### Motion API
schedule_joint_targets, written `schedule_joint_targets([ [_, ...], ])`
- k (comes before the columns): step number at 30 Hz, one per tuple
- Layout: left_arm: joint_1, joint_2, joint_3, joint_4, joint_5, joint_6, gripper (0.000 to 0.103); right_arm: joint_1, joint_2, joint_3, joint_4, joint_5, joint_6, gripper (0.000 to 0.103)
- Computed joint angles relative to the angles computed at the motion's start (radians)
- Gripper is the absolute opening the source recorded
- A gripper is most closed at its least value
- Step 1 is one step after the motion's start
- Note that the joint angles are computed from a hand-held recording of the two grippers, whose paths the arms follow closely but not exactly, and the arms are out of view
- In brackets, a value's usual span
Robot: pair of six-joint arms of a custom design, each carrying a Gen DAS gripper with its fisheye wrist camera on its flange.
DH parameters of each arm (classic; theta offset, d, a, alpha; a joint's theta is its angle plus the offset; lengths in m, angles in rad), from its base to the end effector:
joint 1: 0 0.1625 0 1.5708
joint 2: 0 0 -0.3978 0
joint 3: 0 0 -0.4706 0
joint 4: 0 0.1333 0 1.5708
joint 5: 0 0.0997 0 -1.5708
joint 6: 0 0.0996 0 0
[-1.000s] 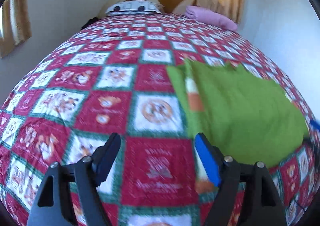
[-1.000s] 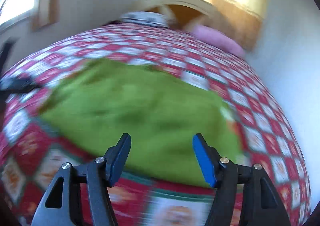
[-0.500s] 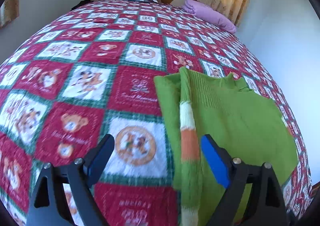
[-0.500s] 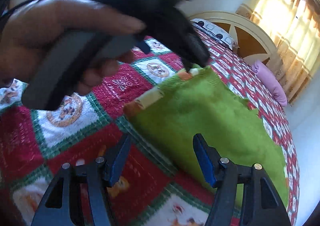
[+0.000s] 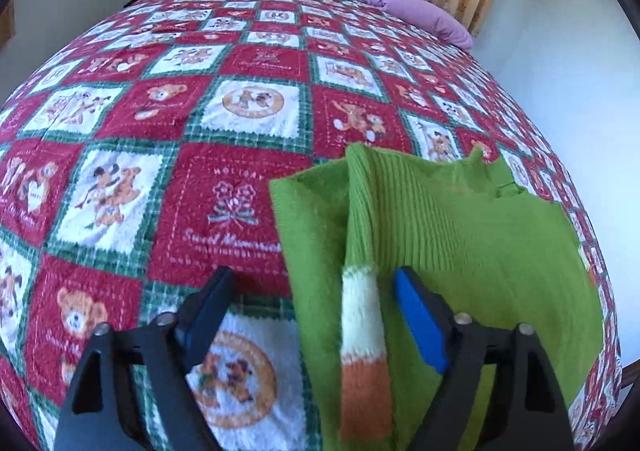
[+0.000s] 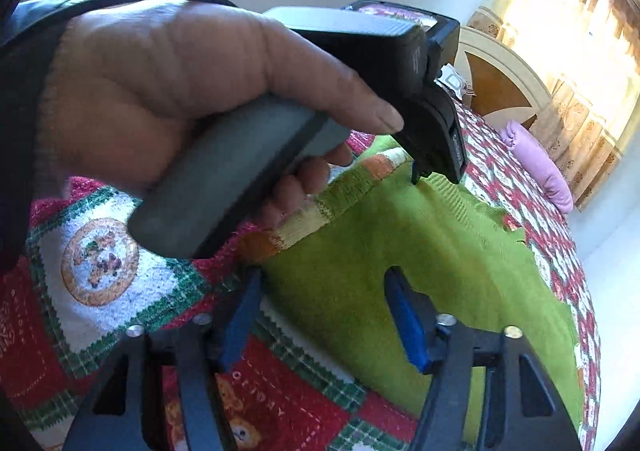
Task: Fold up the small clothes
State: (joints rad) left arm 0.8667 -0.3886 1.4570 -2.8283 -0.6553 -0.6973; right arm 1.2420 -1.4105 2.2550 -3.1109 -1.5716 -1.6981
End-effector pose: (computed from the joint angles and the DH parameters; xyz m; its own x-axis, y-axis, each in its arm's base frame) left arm -0.2940 -0.6741 -0.1401 -0.8383 -0.2654 -0.4762 0.1272 0.7542 -0.6442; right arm -0.0407 -0.5317 0.1908 -0.1257 -0.7617 0.6356 -0.9701 0.2285 0.0820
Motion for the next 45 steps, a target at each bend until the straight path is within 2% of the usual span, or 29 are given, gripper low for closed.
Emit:
schedule_joint_targets([
  [1,0.001,0.001,-0.001,-0.009,-0.001,0.014,0.060,0.005,0.001,-0.006,0.025,-0.010,0.005,0.030],
  [2,0.008,-0.003,0.003,-0.043,-0.043,0.050,0.033,0.006,-0.001,-0.001,0.022,-0.010,0.000,0.024],
  [3,0.015,-0.008,0.006,-0.065,-0.085,0.066,0.021,0.006,-0.006,0.003,0.025,-0.009,-0.003,0.019],
  [5,0.014,-0.017,0.003,-0.043,-0.101,0.050,0.017,0.006,-0.022,0.004,0.054,-0.009,0.014,0.014],
  [8,0.012,-0.027,-0.004,-0.007,-0.113,0.023,0.015,0.001,-0.061,-0.010,0.134,0.014,0.061,0.010],
  [13,0.009,-0.048,0.011,-0.041,-0.148,-0.027,0.014,-0.006,-0.107,-0.043,0.235,0.060,0.135,0.010],
  [22,-0.027,-0.027,-0.058,-0.061,-0.159,-0.014,0.013,-0.029,-0.132,-0.141,0.372,0.115,0.269,0.009],
  [31,-0.059,0.062,-0.223,-0.026,-0.176,0.054,0.013,-0.071,-0.172,-0.222,0.501,0.186,0.372,0.005],
  [38,-0.071,0.174,-0.412,0.054,-0.206,0.093,0.013,-0.109,-0.156,-0.325,0.593,0.233,0.470,0.004],
  [45,-0.078,0.297,-0.617,0.154,-0.251,0.127,0.013,-0.160,-0.151,-0.406,0.682,0.270,0.524,0.004],
])
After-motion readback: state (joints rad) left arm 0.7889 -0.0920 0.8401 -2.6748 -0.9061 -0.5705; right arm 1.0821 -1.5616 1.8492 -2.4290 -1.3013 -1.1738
